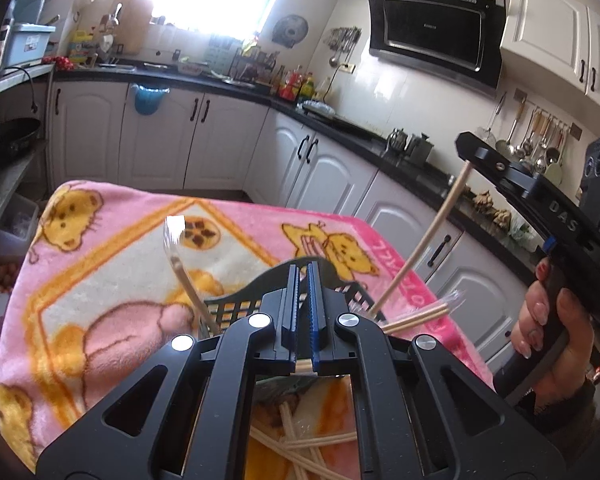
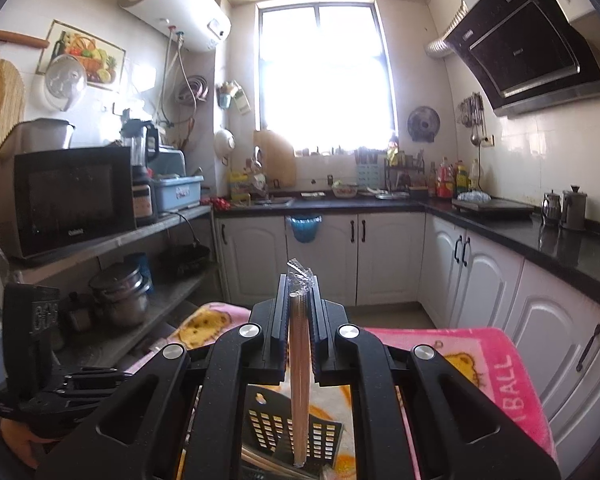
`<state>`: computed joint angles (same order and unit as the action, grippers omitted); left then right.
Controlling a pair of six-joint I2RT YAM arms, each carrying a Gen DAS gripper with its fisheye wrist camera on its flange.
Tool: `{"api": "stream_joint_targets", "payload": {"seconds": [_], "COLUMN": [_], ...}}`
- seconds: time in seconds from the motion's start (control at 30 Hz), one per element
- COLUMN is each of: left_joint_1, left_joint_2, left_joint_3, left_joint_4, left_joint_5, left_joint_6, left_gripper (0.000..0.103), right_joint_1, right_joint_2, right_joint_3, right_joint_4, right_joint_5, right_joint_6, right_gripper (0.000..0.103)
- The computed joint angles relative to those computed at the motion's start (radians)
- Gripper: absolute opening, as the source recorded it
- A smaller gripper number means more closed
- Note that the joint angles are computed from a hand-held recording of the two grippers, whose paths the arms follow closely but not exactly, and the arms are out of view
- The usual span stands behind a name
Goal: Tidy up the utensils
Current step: 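Lift the left tool's chopstick over the green basket while the right tool carries its chopstick there, then open the left tool to drop its chopstick in the basket while the right tool releases too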
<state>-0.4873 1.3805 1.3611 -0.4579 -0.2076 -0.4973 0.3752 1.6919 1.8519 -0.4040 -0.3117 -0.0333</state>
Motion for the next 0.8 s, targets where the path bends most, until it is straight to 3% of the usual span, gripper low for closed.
{"api": "stream_joint_targets", "payload": {"seconds": [0.57, 0.67, 0.73, 0.8], "left_joint_1": [-0.014, -0.026, -0.030, -0.033], "left_joint_2": [0.059, 0.059, 0.059, 0.056], "left_joint_3": [-0.016, -0.020, -0.023, -0.026], "left_joint_4": [-0.051, -0.064, -0.072, -0.079], "left_joint_5": [-0.023, -0.051, -0.066, -0.073], "left_joint_6": [-0.007, -0.009, -0.010, -0.012], "left_gripper": [0.002, 0.008, 0.013, 0.015], "right_joint_1": [-0.003, -0.013, -0.019, -0.024], "right_joint_2": [0.066, 0.078, 0.079, 0.080], "right_joint_3": [-0.008, 0.010, 0.015, 0.023], "right_joint_4": [-0.107, -0.157, -0.182, -0.211], "right_joint_5": [0.041, 0.028, 0.022, 0.013], "right_joint_6": [0.010, 0.017, 0.018, 0.014], "right_gripper": [0.009, 0.009, 0.013, 0.030]}}
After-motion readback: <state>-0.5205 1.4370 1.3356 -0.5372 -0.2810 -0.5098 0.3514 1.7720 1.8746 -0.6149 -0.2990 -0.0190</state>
